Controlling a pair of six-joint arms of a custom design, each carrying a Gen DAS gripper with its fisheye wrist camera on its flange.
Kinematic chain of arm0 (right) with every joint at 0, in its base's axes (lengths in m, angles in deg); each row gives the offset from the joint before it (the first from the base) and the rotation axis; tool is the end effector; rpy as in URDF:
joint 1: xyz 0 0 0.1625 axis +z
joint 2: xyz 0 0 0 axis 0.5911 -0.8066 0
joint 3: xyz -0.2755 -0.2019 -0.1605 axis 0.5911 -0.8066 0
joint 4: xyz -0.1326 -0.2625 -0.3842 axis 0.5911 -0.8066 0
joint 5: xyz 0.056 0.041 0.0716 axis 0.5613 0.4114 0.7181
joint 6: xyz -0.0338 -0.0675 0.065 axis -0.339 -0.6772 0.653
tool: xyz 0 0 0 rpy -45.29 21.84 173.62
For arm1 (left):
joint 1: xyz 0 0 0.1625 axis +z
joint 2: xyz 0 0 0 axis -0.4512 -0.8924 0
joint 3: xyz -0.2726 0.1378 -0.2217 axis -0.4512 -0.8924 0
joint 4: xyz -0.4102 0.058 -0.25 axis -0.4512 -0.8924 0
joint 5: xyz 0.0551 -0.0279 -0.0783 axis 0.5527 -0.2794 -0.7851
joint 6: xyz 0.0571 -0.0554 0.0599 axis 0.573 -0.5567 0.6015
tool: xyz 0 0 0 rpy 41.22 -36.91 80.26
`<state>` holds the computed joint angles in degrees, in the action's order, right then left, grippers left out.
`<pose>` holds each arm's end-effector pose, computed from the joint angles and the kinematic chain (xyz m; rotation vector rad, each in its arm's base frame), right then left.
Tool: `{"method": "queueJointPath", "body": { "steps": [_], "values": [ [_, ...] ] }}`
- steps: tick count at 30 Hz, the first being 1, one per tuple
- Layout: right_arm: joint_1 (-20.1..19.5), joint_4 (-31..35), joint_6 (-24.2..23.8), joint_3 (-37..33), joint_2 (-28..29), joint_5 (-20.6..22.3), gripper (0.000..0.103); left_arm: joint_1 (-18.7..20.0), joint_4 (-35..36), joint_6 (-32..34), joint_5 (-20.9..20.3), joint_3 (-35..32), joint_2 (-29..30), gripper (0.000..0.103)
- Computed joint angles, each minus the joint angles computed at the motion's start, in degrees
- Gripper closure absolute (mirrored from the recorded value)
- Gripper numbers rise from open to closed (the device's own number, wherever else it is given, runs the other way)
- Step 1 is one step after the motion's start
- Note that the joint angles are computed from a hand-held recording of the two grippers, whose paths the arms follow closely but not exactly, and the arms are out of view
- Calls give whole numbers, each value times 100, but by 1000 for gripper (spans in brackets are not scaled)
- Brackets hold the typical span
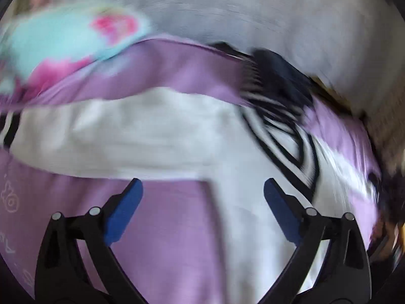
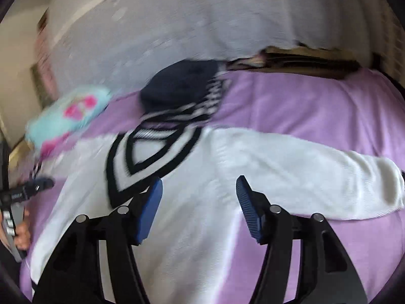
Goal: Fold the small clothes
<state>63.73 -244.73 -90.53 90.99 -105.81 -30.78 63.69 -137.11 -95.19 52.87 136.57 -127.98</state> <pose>0.2087 -0.5220 0.2042 1.1339 -2.4681 0.7178 -0.2149 -0.4422 0.1948 -0.0794 2.2025 -1.1917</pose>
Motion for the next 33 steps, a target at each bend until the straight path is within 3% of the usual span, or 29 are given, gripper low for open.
{"method": "queueJointPath", "body": {
  "steps": [2,4,6,8,12,15,17,19,21,23,25,26,28,29,30,31,32,33],
  "values": [
    [241,296,-290,113,99,-612,42,-149,615,24,1,-459,761,2],
    [272,774,-483,296,-134,-1039,41,-137,783,152,-293,-732,1257,2],
    [175,837,-713,675,-567,-1101,24,-37,1447,-64,-811,-997,1584,2],
    [-35,913,-1024,1195,-1325,-988,19,-228,2312,-546,-674,-1032,1695,2],
    [-495,1631,-1425,1898,-2856,-699,16,-701,2614,-803,-1139,-496,1125,2],
    [-911,2489,-1256,1950,-3537,-406,16,-1184,2880,-1179,-1418,-4,497,2],
    [-1139,2844,-1215,2036,-4047,-40,16,-1455,2455,-1467,-1904,527,-249,2],
    [-1151,2935,-1290,2131,-4426,197,16,-1711,2267,-1740,-2031,959,-889,2],
    [-1027,2887,-1227,2118,-4435,324,16,-2009,2355,-1995,-2209,1126,-1182,2],
    [-1098,3271,-876,1982,-4353,417,16,-2081,2207,-1870,-2376,1098,-1074,2],
    [-1300,3607,-600,1914,-4285,510,16,-1929,1326,-1302,-2690,1142,-793,2],
    [-1421,3708,-529,1936,-4290,564,18,-1879,1065,-1237,-2765,1185,-715,2],
    [-1599,3585,-550,2113,-4466,794,20,-1947,882,-1333,-2528,1231,-518,2],
    [-1622,3602,-564,2142,-4513,897,32,-1948,774,-1268,-2477,1237,-476,2],
    [-1643,3780,-535,2098,-4495,1053,58,-1944,661,-1261,-2443,1254,-458,2],
    [-1654,3902,-469,2067,-4469,1153,67,-1941,546,-1263,-2419,1280,-474,4],
    [-1616,3847,-419,2088,-4458,1149,74,-1925,424,-1207,-2393,1296,-481,10],
    [-1560,3738,-471,2135,-4471,1093,79,-1949,251,-1084,-2381,1340,-505,29]
  ]
}}
